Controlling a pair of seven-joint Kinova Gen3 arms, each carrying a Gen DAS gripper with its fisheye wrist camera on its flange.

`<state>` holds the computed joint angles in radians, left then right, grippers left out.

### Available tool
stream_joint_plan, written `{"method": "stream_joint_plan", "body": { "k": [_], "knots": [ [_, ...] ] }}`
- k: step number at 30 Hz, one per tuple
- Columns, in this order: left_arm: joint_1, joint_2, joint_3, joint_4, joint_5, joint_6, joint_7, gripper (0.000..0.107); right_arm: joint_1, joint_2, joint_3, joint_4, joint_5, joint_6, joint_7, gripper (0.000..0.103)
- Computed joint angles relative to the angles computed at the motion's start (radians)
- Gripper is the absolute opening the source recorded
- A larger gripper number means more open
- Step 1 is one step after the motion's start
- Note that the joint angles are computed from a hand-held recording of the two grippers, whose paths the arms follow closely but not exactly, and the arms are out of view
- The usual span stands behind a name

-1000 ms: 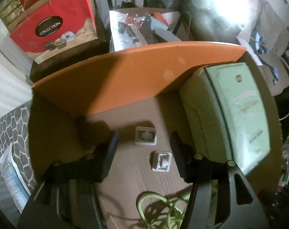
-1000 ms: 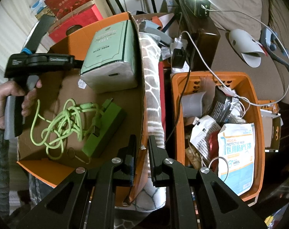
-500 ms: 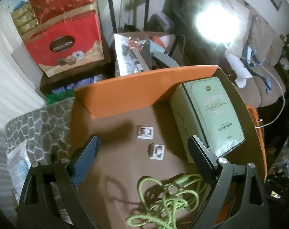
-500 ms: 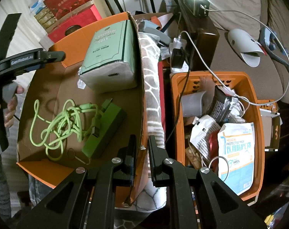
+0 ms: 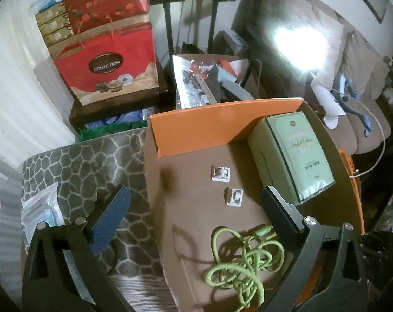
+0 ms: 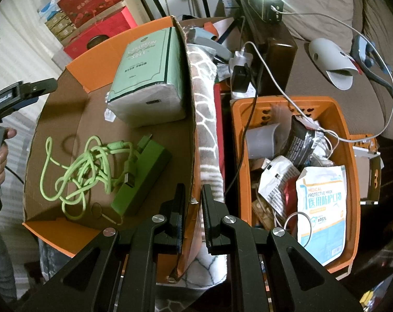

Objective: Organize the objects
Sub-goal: 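Move the empty left tool back out over the table cloth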

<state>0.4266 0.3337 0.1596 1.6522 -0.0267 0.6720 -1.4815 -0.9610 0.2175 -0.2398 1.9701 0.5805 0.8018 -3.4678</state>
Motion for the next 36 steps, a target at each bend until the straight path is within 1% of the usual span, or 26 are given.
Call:
{"method": "stream_joint_plan", "body": {
  "k": [9, 12, 14, 20, 23, 28, 32, 36],
  "knots": [
    [-0.04, -0.085, 0.006, 0.085, 0.019, -0.046, -0.059, 0.103, 0.004, 0.004, 0.001, 0.013, -0.006, -0.017, -0.004, 0.011],
    [-0.066, -0.097, 0.004, 0.091, 0.043, -0.031, -0.09, 0.103, 0.005, 0.008, 0.004, 0.018, -0.009, -0.026, -0.003, 0.011],
    [-0.116, -0.098, 0.02, 0.086, 0.088, 0.001, -0.15, 0.103, 0.004, 0.007, 0.006, 0.02, -0.008, -0.029, -0.005, 0.011],
    [-0.192, -0.112, -0.002, 0.111, 0.146, 0.019, -0.267, 0.103, -0.001, 0.007, 0.007, 0.016, -0.006, -0.021, -0.005, 0.011],
    [-0.227, -0.101, -0.015, 0.119, 0.163, 0.028, -0.312, 0.103, -0.004, -0.002, 0.006, 0.017, -0.001, -0.017, -0.017, 0.011],
    [-0.26, -0.071, -0.038, 0.137, 0.153, 0.022, -0.338, 0.103, -0.007, -0.003, -0.003, 0.003, 0.001, 0.008, -0.018, 0.011],
    [-0.284, -0.03, -0.04, 0.135, 0.153, 0.045, -0.367, 0.102, -0.01, -0.002, -0.007, -0.012, 0.0, 0.032, -0.014, 0.011],
    [-0.303, 0.002, -0.038, 0.13, 0.174, 0.052, -0.383, 0.095, -0.013, -0.003, -0.009, -0.016, 0.002, 0.042, -0.02, 0.011]
  ]
}}
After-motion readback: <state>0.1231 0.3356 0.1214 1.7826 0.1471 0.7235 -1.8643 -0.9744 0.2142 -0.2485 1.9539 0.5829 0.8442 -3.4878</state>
